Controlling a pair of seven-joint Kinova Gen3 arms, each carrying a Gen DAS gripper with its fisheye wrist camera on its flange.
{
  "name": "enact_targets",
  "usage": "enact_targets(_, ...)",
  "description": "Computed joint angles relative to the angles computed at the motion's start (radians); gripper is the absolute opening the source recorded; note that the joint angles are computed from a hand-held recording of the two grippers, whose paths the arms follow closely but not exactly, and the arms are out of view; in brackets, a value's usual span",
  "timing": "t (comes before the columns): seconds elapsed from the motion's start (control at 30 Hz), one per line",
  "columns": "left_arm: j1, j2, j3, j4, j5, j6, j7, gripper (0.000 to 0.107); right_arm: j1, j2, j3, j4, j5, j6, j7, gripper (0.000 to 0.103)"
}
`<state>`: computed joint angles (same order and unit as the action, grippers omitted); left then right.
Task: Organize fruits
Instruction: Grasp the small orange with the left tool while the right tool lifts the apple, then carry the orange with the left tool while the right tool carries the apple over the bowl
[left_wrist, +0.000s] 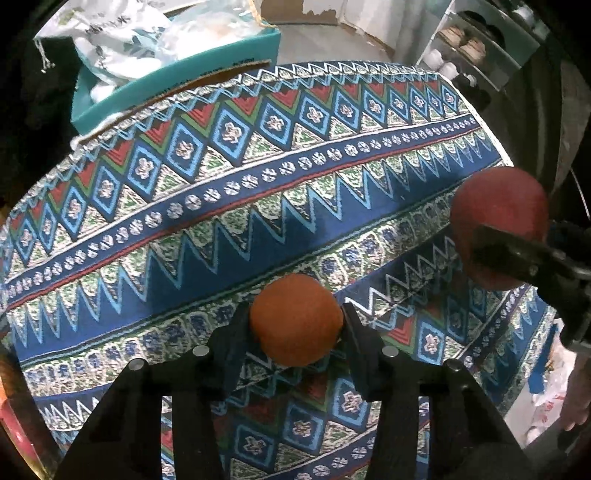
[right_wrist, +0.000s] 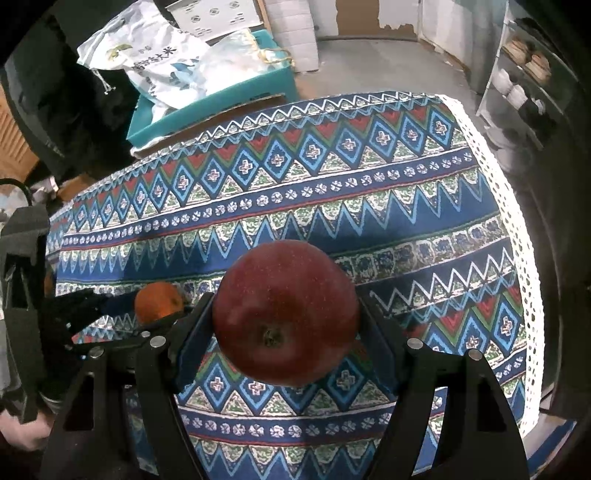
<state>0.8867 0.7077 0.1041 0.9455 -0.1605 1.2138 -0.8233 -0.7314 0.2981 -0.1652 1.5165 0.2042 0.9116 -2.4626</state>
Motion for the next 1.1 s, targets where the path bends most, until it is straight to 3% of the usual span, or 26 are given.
enact_targets(0.43,-0.031,-0.141,0.007,0.16,-0.015,-0.107,0.051,0.048,-0.014,-0.027,-0.005,-0.01,0.018,-0.016,-0.012,0.075)
enact_targets(0.67,-0.019,-0.166,0.012,0.133,-0.047,-0.108,0.081,0.048,-0.028,-0.052,-0.015,-0.025,0.043,-0.017,-0.022,0.075)
enact_targets(1.1,0.002,-0.284,0.022,0.193,-0.126,-0.112,0.155,0.048,-0.071,-0.075,-0.038,-0.077,0.099,0.002,-0.039,0.075)
